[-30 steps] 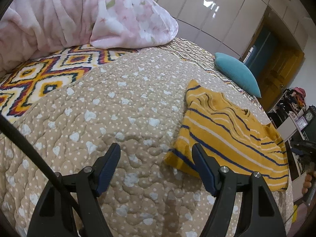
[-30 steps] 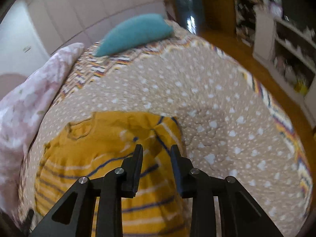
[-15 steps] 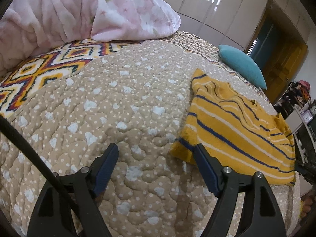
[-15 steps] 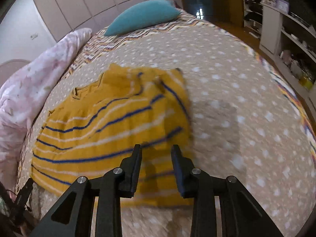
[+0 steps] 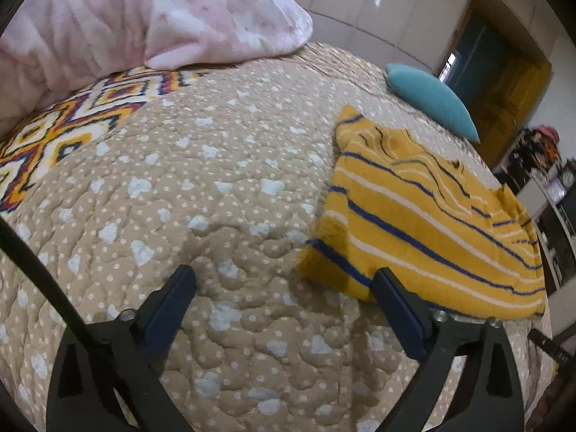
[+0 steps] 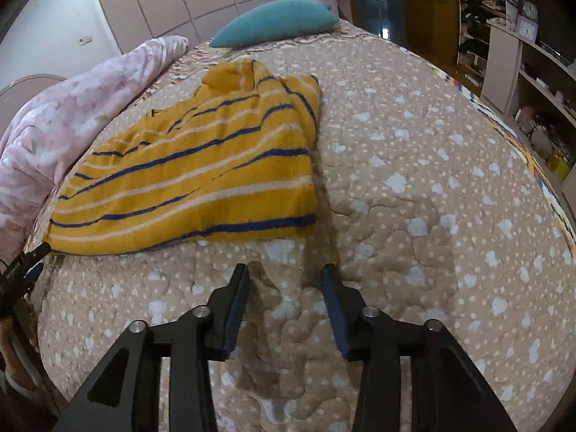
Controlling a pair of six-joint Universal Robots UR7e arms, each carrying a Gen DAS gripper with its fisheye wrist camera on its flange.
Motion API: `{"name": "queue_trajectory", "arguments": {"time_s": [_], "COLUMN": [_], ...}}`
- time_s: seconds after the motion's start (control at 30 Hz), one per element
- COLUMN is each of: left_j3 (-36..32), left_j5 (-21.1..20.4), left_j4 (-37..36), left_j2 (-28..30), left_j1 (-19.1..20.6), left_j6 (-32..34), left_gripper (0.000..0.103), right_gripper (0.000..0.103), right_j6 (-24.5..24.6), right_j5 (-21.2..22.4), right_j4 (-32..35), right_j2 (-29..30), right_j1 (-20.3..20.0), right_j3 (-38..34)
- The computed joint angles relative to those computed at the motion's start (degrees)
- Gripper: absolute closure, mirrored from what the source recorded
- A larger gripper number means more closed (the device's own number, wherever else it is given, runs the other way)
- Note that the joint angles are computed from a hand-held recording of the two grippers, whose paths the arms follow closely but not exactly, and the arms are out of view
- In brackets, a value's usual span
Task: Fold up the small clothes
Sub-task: 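Open the right tool and withdraw it from the flattened sweater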
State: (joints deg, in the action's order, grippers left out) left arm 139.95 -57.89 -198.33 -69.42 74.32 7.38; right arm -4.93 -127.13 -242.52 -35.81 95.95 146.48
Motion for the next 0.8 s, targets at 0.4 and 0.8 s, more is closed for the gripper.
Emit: {"name": "queue_trajectory", "arguments": {"time_s": [0.4,0.8], "left_j3": [-2.1,10.4], "left_j5": [12.9,19.9], "left_j4": [12.6,15.7], "left_j2": [1.5,-8.4], "left_j1": [-5.0,-23.4], "left_j6": [-3.1,-20.0], "left_gripper": [0.0,0.012], "right_gripper": [0.009,0.0], "right_j6": [-4.0,-9.1], "right_j5": [7.1,22.7], "right_j4": [-8.6,-14.3], "right_j2": [4.8,5.1], "right_j1": [-2.4,-10.6], "right_j3": [-0.9,3.3]}}
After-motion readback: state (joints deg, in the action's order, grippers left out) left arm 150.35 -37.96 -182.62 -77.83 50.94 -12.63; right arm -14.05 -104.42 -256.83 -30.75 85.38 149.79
